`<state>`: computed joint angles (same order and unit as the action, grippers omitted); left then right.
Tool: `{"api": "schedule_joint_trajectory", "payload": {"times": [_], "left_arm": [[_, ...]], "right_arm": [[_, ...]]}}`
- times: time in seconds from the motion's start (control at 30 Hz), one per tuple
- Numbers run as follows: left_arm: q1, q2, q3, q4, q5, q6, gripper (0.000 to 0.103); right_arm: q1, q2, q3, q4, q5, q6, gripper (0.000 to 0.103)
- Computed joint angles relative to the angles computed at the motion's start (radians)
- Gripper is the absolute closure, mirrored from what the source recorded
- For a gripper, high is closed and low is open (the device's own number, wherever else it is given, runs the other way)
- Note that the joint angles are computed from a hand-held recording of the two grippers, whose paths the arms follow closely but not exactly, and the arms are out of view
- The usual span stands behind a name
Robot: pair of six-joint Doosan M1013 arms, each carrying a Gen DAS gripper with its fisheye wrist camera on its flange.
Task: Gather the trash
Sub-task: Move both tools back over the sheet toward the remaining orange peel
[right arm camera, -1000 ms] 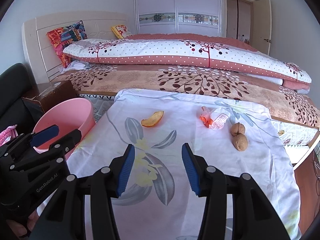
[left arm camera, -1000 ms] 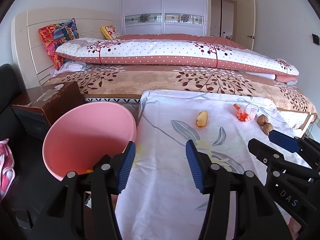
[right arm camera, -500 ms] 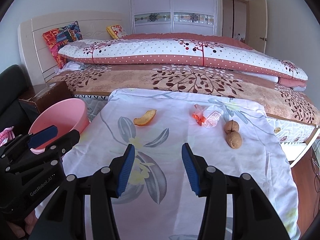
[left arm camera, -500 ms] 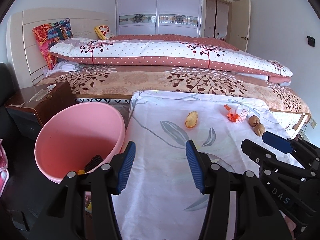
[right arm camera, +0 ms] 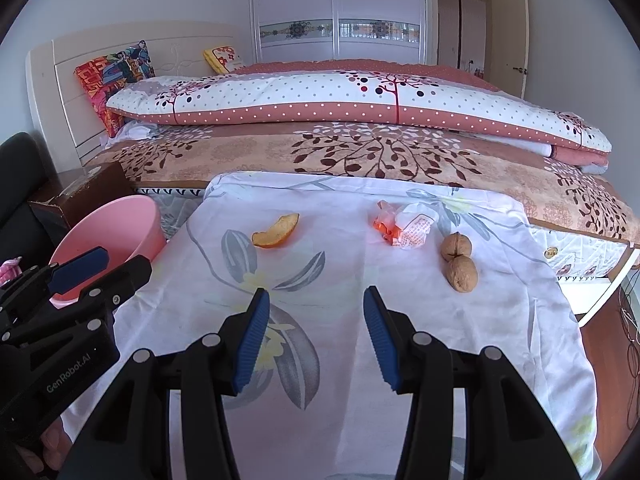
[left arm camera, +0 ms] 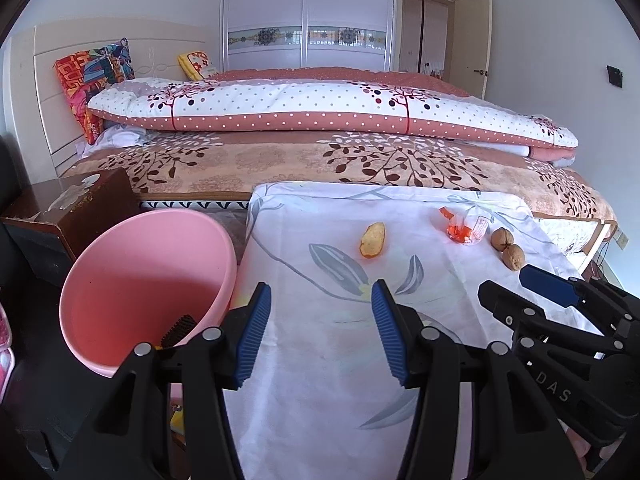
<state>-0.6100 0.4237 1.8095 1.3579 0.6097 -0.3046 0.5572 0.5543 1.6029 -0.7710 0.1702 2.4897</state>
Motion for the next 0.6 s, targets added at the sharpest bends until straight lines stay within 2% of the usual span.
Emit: {"api": "schedule_joint_trajectory", "payload": {"times": [0.3,0.6], "left_arm": [[0.013,0.017,-0.030,-0.049,-0.028,0.066,0.051],[0.020,0.047,-0.084,-0.142,-0.045,0.217,0.051]], "right_arm": [[-0.028,0.009,-0.006,0.085,0.016,-0.042,0.055],[-0.051,0.018,-0.023,0.178,0.021,-0.105,0.055]]}}
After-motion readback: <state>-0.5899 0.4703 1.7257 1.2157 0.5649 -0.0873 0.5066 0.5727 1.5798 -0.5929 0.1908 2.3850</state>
